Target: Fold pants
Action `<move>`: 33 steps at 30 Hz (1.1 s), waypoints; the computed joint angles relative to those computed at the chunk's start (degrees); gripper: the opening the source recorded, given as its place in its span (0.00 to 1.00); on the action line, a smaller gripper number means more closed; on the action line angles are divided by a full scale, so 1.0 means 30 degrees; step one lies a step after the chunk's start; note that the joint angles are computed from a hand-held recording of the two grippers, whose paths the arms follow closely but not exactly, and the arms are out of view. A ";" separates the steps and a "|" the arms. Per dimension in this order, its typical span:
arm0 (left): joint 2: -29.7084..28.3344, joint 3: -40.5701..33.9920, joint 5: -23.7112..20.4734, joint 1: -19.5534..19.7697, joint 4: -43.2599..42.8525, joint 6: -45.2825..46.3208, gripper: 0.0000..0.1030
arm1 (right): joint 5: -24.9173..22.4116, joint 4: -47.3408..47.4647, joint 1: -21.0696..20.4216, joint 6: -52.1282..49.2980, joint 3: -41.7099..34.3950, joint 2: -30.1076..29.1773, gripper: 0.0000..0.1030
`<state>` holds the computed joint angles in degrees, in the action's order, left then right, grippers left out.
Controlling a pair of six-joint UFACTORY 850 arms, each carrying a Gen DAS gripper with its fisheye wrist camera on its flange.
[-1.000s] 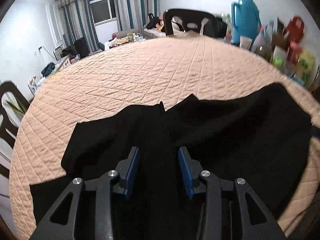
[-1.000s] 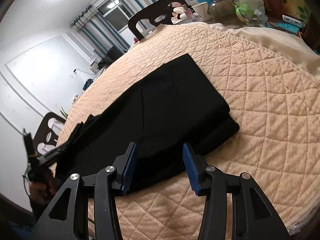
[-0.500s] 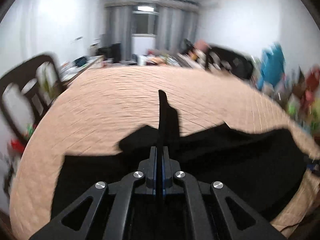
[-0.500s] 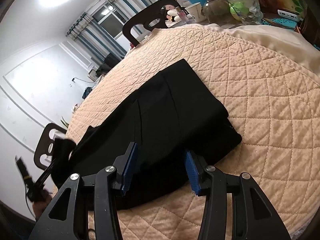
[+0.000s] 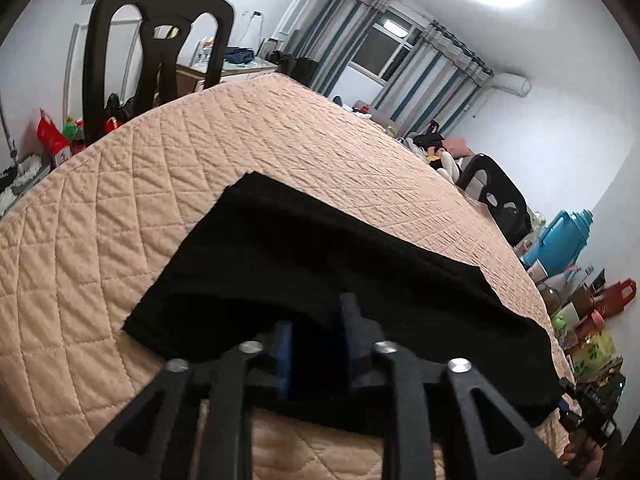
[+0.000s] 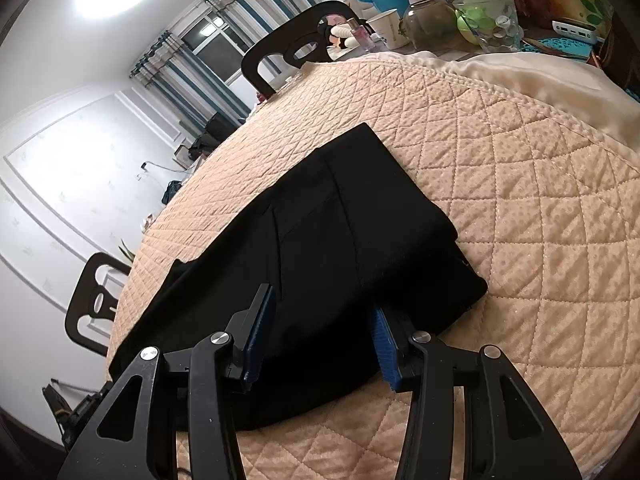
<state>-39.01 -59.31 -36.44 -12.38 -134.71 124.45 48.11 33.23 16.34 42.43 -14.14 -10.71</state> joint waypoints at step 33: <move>-0.0256 -0.0749 0.1376 0.0697 0.3369 -0.3054 0.04 | -0.0789 0.3481 0.0893 0.1113 0.1233 0.1586 0.09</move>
